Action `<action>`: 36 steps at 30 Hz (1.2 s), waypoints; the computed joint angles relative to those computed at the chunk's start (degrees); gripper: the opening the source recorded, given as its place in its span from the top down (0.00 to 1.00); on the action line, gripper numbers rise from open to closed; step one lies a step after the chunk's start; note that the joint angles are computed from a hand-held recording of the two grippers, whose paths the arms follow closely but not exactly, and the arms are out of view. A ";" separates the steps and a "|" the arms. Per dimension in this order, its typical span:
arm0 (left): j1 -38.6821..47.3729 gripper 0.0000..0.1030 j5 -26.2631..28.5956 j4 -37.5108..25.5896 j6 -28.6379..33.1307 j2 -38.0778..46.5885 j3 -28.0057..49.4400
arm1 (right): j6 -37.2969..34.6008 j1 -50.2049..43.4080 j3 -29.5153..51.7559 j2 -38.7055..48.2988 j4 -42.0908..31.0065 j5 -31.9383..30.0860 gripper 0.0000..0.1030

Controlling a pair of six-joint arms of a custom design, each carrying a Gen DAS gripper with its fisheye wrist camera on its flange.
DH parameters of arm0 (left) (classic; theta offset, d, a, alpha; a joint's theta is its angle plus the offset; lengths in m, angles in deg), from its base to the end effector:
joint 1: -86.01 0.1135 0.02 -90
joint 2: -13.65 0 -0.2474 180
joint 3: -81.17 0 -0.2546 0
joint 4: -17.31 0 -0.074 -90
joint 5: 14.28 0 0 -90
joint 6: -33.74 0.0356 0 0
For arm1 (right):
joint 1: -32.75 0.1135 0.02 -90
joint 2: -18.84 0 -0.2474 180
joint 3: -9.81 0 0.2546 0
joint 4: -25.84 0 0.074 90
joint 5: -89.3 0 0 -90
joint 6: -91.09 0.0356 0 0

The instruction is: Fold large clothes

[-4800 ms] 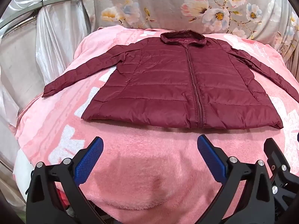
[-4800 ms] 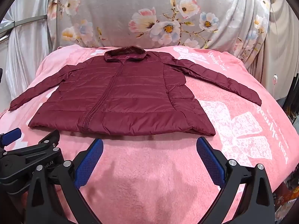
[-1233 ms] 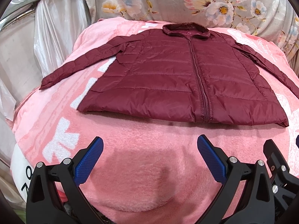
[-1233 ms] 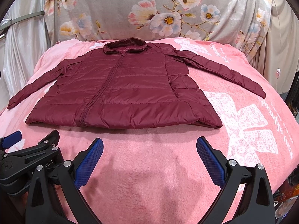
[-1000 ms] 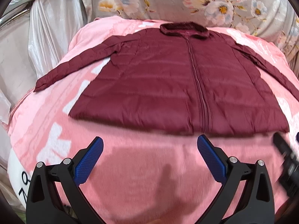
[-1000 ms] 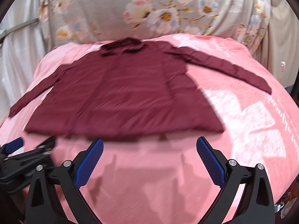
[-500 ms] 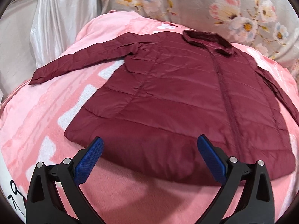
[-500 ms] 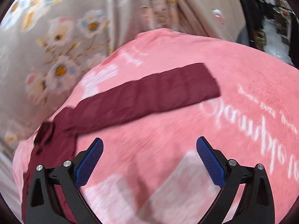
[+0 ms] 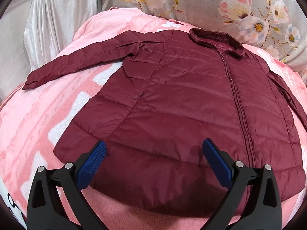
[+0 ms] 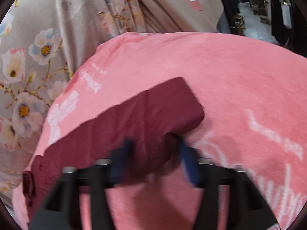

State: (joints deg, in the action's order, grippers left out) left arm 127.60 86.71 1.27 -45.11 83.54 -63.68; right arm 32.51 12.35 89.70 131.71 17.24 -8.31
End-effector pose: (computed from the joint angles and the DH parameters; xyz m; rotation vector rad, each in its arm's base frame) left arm 0.1638 0.1363 0.1163 -0.5602 2.3777 0.1759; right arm 0.3873 -0.1390 0.1303 0.9434 2.0994 0.2516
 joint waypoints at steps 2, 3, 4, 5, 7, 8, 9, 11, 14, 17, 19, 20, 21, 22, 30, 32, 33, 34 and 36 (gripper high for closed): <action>-0.30 0.05 -0.96 0.34 -0.46 1.76 1.34 | -1.02 3.63 0.30 -2.55 0.91 2.08 0.93; -0.53 0.05 -1.66 0.44 -0.79 2.94 2.28 | -3.13 6.74 0.53 -4.42 1.32 4.52 0.94; -0.60 0.05 -2.06 0.42 -1.19 4.19 3.36 | -6.41 11.13 1.02 -6.83 1.83 7.42 0.94; -0.41 0.05 -2.14 0.36 -1.42 4.84 4.00 | -8.31 14.32 1.34 -8.33 2.07 8.66 0.94; -0.02 0.05 -2.30 0.42 -1.92 6.13 5.46 | -12.83 22.47 3.81 -10.58 1.18 9.84 0.94; 0.26 0.05 -2.44 0.62 -2.18 6.47 6.05 | -14.66 26.23 5.69 -10.66 0.42 9.91 0.94; 0.52 0.05 -2.72 0.89 -2.31 6.64 6.45 | -16.32 29.57 7.37 -10.46 -0.41 9.75 0.94; 1.14 0.05 -3.39 1.40 -2.29 7.08 7.23 | -19.80 37.09 11.92 -8.40 -2.48 9.44 0.94; 2.40 0.05 -4.44 1.52 -1.76 8.64 8.63 | -23.32 45.98 17.70 -3.92 -5.00 9.37 0.94; 4.50 0.05 -5.49 1.53 -0.60 11.48 10.21 | -23.71 53.79 25.00 3.15 -8.27 10.19 0.95; 6.65 0.05 -5.25 1.55 0.78 13.49 11.07 | -24.26 57.42 29.18 7.81 -10.18 9.97 0.95; 7.29 0.05 -5.17 1.74 1.27 14.08 11.21 | -24.72 59.54 32.97 11.44 -12.30 9.97 0.95; 8.16 0.05 -5.04 2.05 2.03 14.97 11.39 | -24.74 61.15 34.11 13.07 -13.06 10.26 0.95; 8.73 0.05 -4.92 2.28 2.56 15.53 11.42 | -24.68 62.36 35.99 15.19 -14.03 10.42 0.95; 12.95 0.05 2.81 -1.92 5.11 18.96 15.63 | -25.22 65.72 37.03 18.50 -16.19 6.62 0.42; 13.58 0.05 8.24 -6.42 4.10 19.28 19.33 | -23.73 64.45 26.47 11.05 -8.12 6.80 0.32; 13.29 0.05 10.01 -7.92 3.32 19.51 20.75 | -22.49 63.22 22.42 7.74 -5.88 7.38 0.32; 13.10 0.05 12.45 -9.84 2.59 19.88 22.54 | -21.37 62.11 20.08 5.88 -4.96 7.43 0.32; 11.37 0.05 18.64 -13.85 0.35 22.07 27.44 | -16.63 57.12 12.95 0.48 -2.50 6.27 0.32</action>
